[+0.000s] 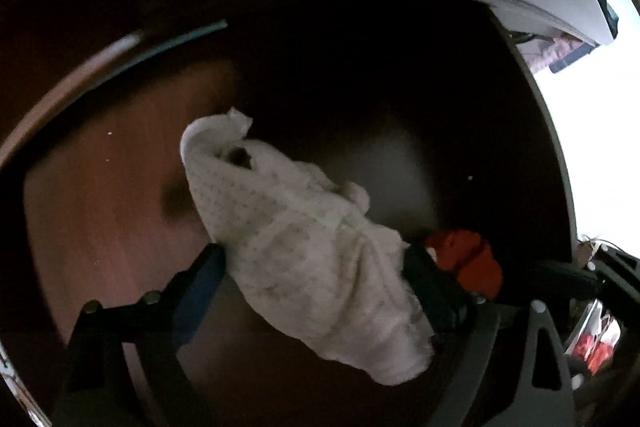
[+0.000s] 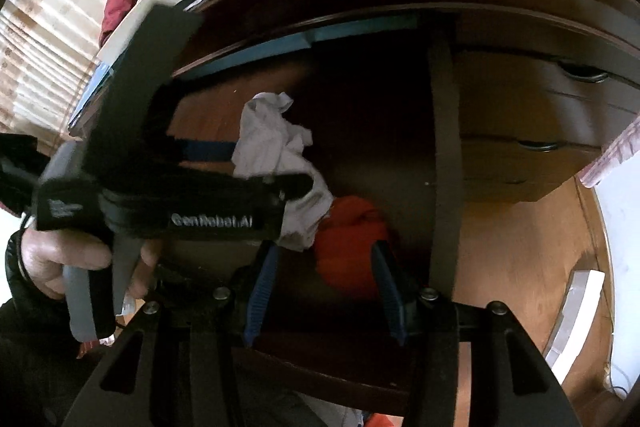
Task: Take underwear out of drawer
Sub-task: 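Grasp white dotted underwear with left tool while right tool grasps red cartoon sock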
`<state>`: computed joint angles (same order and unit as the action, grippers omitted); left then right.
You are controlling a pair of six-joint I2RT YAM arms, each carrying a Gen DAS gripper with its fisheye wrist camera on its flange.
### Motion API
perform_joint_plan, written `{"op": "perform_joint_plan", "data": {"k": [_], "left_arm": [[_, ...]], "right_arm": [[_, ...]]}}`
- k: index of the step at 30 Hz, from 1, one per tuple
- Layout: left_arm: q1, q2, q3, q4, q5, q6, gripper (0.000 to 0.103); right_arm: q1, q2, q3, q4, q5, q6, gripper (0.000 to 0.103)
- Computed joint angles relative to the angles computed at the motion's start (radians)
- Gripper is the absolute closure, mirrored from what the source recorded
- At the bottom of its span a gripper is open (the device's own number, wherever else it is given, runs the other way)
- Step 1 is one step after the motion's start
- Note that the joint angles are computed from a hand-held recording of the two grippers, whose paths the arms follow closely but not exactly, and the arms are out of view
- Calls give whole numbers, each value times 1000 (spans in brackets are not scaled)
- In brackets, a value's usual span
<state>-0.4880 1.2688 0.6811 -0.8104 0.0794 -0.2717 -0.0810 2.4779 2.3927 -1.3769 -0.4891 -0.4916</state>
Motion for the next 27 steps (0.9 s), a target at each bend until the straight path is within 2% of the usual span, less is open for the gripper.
{"op": "perform_joint_plan", "data": {"k": [2, 8, 10, 14, 17, 18, 19, 21, 22, 23, 24, 27], "left_arm": [[75, -21, -23, -28, -3, 104, 10], [371, -123, -91, -70, -34, 432, 10], [479, -145, -98, -81, -30, 548, 10], [618, -169, -108, -77, -19, 693, 10], [643, -153, -107, -73, -2, 713, 12], [641, -128, -104, -56, 40, 724, 12], [689, -131, -84, -91, 14, 751, 12], [720, -100, -69, -98, 25, 774, 12], [723, -86, -63, -98, 23, 771, 11], [675, -32, -54, -54, 28, 721, 8], [677, -8, -40, -54, 15, 701, 7], [723, 32, -14, -61, 34, 731, 7]], "right_arm": [[-4, 9, 12, -23, -11, -7, 52], [0, -36, -69, 26, -4, 8, 52], [14, -37, -74, 33, 21, 20, 52], [62, -34, -82, 74, 94, 32, 52], [100, -15, -62, 80, 161, 36, 52], [113, -14, -65, 90, 190, 37, 52], [128, -14, -67, 96, 230, 35, 52], [157, 3, -47, 90, 301, 31, 52], [172, 16, -35, 87, 331, 32, 52], [187, 34, -14, 80, 369, 33, 52], [199, 46, 0, 73, 399, 34, 52], [237, 89, 42, 64, 509, 31, 51]]}}
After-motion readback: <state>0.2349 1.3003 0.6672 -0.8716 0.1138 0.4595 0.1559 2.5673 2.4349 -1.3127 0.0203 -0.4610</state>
